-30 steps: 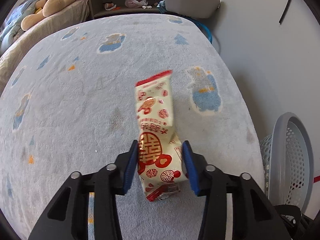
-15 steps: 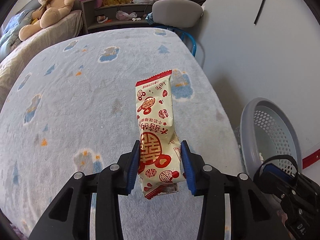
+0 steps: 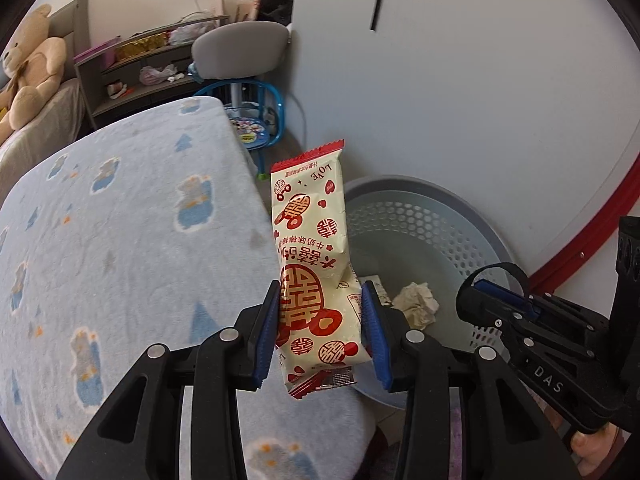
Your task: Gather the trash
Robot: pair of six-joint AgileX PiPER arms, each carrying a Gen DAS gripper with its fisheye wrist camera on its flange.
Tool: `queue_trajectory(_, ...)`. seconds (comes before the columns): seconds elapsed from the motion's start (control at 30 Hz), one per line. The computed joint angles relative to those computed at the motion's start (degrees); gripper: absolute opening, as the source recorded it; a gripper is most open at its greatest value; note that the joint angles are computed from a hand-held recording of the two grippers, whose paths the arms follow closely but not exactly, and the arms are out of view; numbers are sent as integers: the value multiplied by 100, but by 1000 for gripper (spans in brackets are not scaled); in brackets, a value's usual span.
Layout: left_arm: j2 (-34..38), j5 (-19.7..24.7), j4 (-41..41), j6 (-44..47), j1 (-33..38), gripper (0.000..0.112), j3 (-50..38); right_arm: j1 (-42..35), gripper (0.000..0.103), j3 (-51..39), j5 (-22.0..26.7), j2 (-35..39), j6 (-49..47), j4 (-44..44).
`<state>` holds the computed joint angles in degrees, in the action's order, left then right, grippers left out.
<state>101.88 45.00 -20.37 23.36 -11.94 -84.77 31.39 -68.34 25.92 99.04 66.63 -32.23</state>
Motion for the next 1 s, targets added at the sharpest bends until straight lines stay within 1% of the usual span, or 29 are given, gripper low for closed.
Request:
queue_trajectory(0.17,260,28,164,-158,-457,39,-211,-296,18,393,-15,-211,19,18)
queue_trajectory(0.33,380,3,324,-307,-702,39,-267,-483,18,403,-65,-170,-273,219)
queue_trajectory(0.43,397,-15,424,-422,-773,40,-245,-581,21,364,-103,-129,-510,376)
queue_trajectory(0.47,385,-39,469,-481,-784,42,-221,-614,23,339,-102,-115,-632,465)
queue_trajectory(0.5,383,-44,495,-521,-781,43,-216,-649,29,310,-103,-99,-781,577)
queue_trajectory(0.53,372,-53,517,-565,-778,46,-205,-644,48,331,-89,-128,-700,482)
queue_trajectory(0.57,333,-81,563,-640,-787,50,-163,-642,61,367,-123,-154,-535,325)
queue_trajectory(0.63,304,-121,623,-745,-772,54,-140,-664,65,478,-230,-225,-378,198)
queue_trajectory(0.73,272,-158,739,-915,-766,58,-119,-759,65,579,-328,-293,-513,379)
queue_trajectory(0.83,215,-206,823,-1005,-783,58,-74,-811,65,635,-385,-324,-543,457)
queue_trajectory(1.0,99,-322,1001,-1213,-831,61,21,-791,67,786,-523,-403,-187,292)
